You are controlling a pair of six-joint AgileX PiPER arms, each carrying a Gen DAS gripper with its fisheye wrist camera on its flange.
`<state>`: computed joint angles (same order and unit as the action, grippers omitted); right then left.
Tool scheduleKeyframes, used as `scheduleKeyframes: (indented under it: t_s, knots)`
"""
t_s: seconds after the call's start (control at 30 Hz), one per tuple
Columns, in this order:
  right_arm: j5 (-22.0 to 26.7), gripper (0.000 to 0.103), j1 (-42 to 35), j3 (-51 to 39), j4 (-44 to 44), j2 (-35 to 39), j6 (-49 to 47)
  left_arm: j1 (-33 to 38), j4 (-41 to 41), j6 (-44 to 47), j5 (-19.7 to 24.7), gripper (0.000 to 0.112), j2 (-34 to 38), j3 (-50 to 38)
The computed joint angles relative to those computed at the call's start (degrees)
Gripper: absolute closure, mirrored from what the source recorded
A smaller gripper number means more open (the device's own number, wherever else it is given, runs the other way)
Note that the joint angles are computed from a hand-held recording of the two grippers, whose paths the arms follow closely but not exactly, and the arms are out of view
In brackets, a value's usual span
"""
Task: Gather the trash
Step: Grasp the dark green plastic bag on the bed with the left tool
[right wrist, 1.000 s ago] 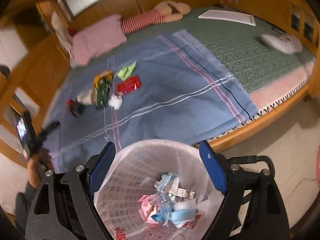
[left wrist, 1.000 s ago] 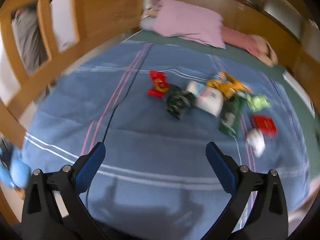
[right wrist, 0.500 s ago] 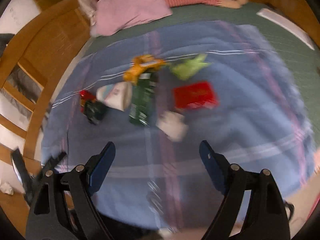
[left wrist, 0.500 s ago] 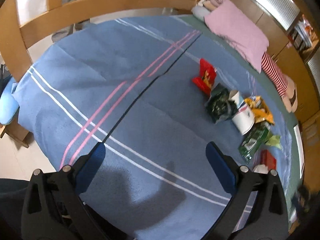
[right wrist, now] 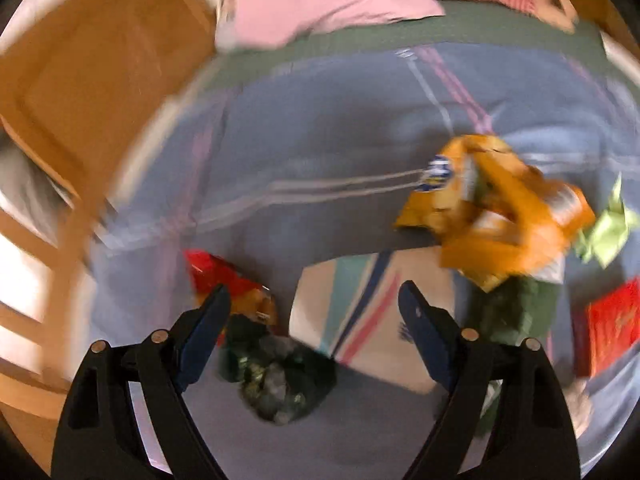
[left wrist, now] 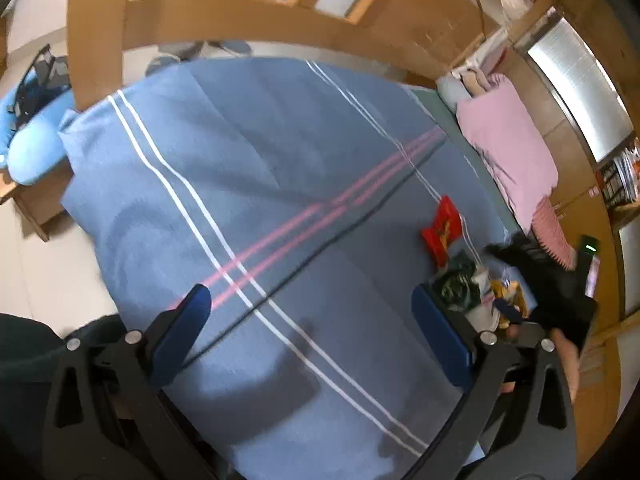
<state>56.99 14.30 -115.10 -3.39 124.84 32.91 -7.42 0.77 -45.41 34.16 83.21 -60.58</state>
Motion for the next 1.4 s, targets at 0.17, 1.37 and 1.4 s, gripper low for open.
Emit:
scheduleKeyframes:
  t_s: [0.17,1.37,1.4]
  knots:
    - [8.9,0.022,5.9,-6.6,-11.1,5.4,-2.1,1.9,-1.9,-0.6,-0.6,0.012,-1.2,1.3]
    - [-6.3,0.025,-11.4,38.3,13.1,-32.8,-10.5,-15.1,4.2,19.6,8.9,0.061,22.2,-22.7]
    - [-7.4,0.025,-11.5,38.6,13.9,-32.4,-10.7,-14.2,5.2,17.3,8.7,0.061,20.7,-21.5]
